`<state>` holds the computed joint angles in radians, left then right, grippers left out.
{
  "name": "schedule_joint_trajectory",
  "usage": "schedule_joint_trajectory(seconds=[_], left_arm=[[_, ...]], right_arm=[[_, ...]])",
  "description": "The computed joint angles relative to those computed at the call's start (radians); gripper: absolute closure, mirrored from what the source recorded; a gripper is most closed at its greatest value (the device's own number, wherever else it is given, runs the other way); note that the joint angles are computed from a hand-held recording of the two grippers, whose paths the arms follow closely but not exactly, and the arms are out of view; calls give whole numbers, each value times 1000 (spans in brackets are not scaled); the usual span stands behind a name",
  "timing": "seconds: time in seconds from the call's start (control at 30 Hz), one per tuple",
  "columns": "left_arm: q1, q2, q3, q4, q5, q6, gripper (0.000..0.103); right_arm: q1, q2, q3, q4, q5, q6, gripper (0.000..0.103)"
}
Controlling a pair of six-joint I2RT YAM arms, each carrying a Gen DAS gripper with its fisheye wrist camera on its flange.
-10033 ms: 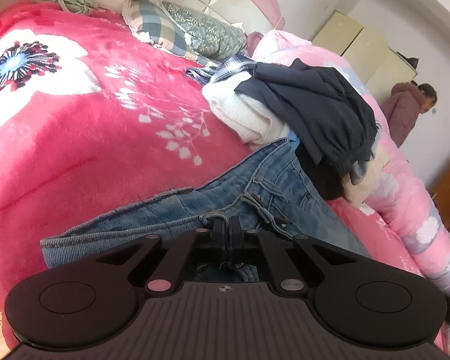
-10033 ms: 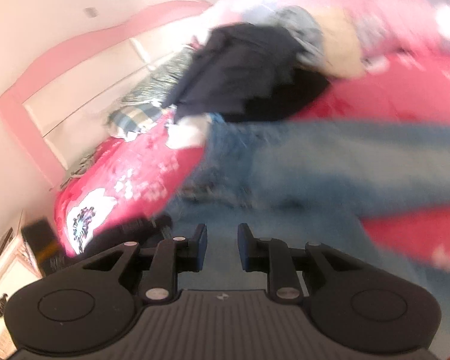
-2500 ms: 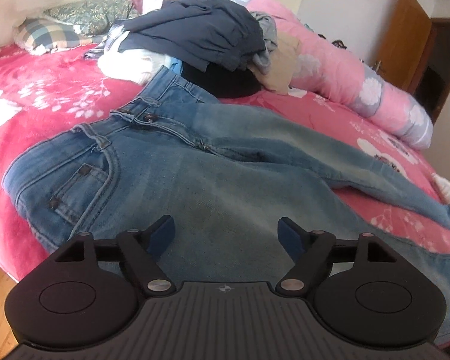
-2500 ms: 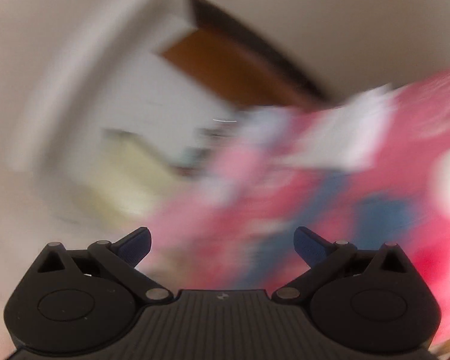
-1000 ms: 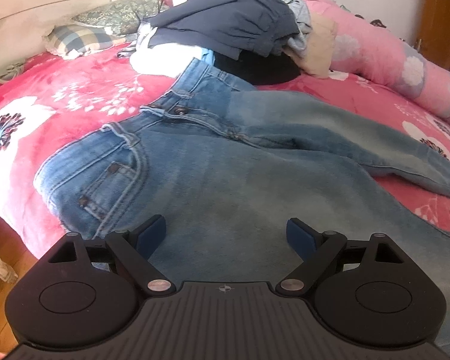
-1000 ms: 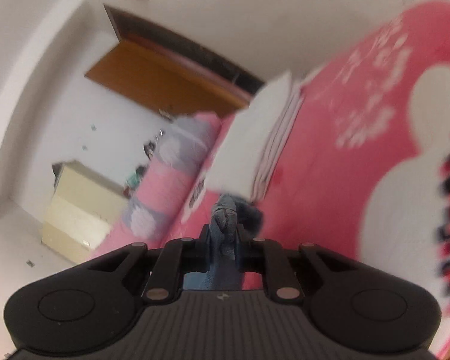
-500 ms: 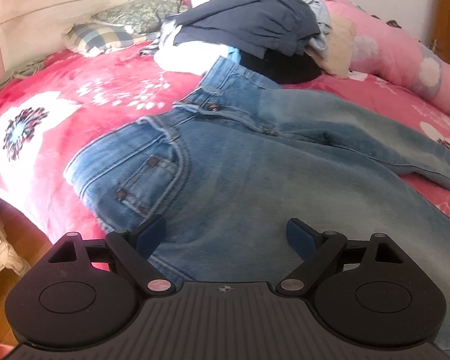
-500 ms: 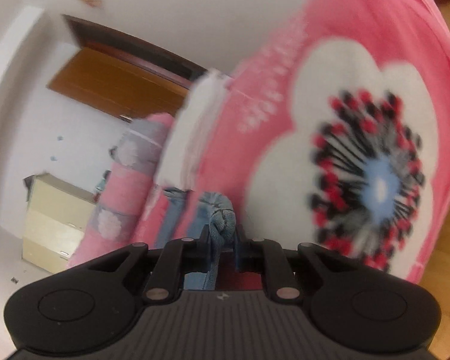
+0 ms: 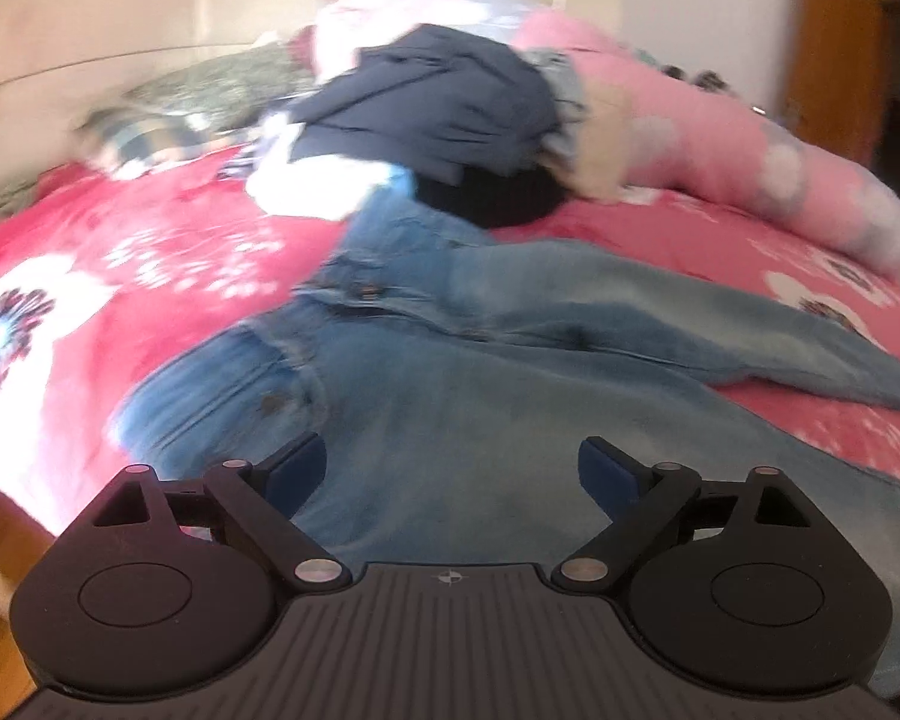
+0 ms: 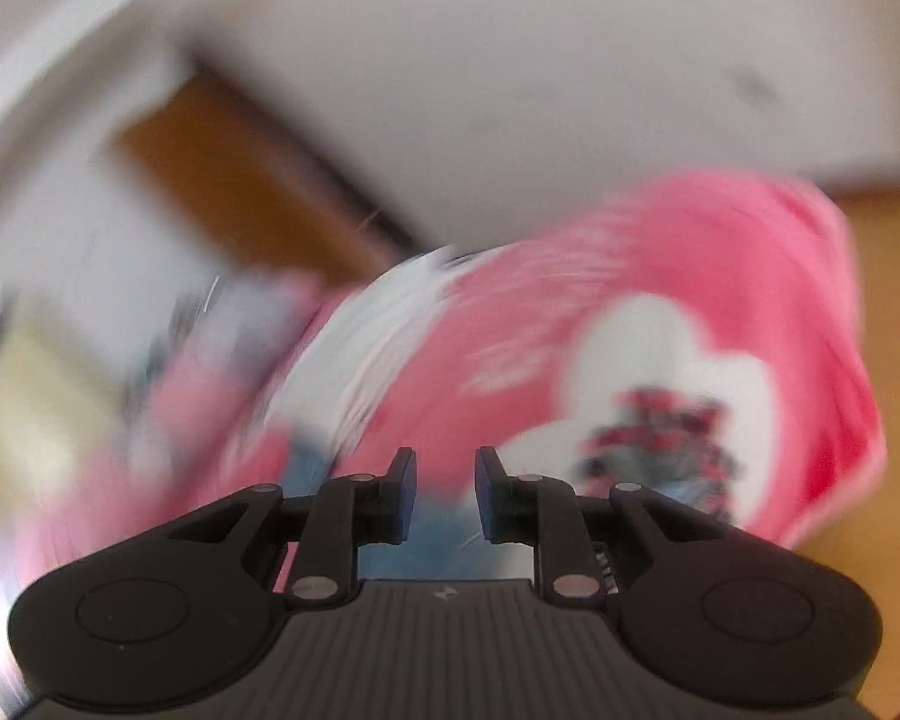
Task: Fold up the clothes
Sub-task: 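Open the right gripper and lift it away from the hem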
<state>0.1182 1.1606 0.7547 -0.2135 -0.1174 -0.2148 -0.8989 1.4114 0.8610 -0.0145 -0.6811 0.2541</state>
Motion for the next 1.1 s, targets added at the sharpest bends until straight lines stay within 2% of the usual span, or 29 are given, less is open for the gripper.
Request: schedule_joint_trajectory(seconds=[0.1, 0.2, 0.27, 0.3, 0.37, 0.47, 0.57, 0.6, 0.63, 0.73, 0.77, 0.8, 0.83, 0.87, 0.93, 1.0, 1.1], left_arm=[[-16, 37, 10, 8, 25, -7, 11], [-24, 38, -8, 10, 35, -10, 11], [-24, 27, -25, 3, 38, -6, 11], [-18, 21, -31, -5, 44, -4, 11], [-1, 17, -38, -14, 53, 4, 11], [13, 38, -31, -13, 40, 12, 10], [12, 62, -13, -12, 10, 3, 10], [12, 70, -7, -12, 0, 0, 10], [10, 77, -2, -11, -9, -1, 9], [-2, 86, 2, -12, -34, 4, 9], [-7, 88, 2, -12, -43, 8, 9], [-11, 91, 3, -12, -52, 12, 9], [-15, 96, 6, -14, -59, 15, 9], [-17, 101, 11, -18, -64, 16, 8], [-24, 111, 23, -27, -78, 15, 7], [-33, 122, 32, -32, -95, 11, 7], [-46, 136, 44, -37, -120, 6, 6]], right_arm=[[276, -103, -57, -52, 86, -242, 80], [571, -131, -156, 17, 269, -406, 82], [754, -95, -190, 68, 384, -499, 83], [795, -71, -203, 104, 408, -515, 83], [776, -57, -251, 188, 390, -510, 83], [589, -48, -255, 203, 304, -476, 84], [388, 72, -150, 203, 259, -441, 86], [331, 121, -101, 198, 252, -423, 90], [279, 174, -45, 191, 250, -402, 100], [176, 295, 125, 124, 217, -339, 103], [179, 300, 144, 127, 272, -322, 103], [187, 303, 159, 134, 341, -307, 99], [184, 313, 183, 129, 365, -281, 93], [159, 334, 224, 95, 324, -225, 89], [122, 394, 307, 12, 212, -152, 68], [125, 444, 379, -81, 195, -139, 62], [125, 476, 432, -139, 149, -139, 61]])
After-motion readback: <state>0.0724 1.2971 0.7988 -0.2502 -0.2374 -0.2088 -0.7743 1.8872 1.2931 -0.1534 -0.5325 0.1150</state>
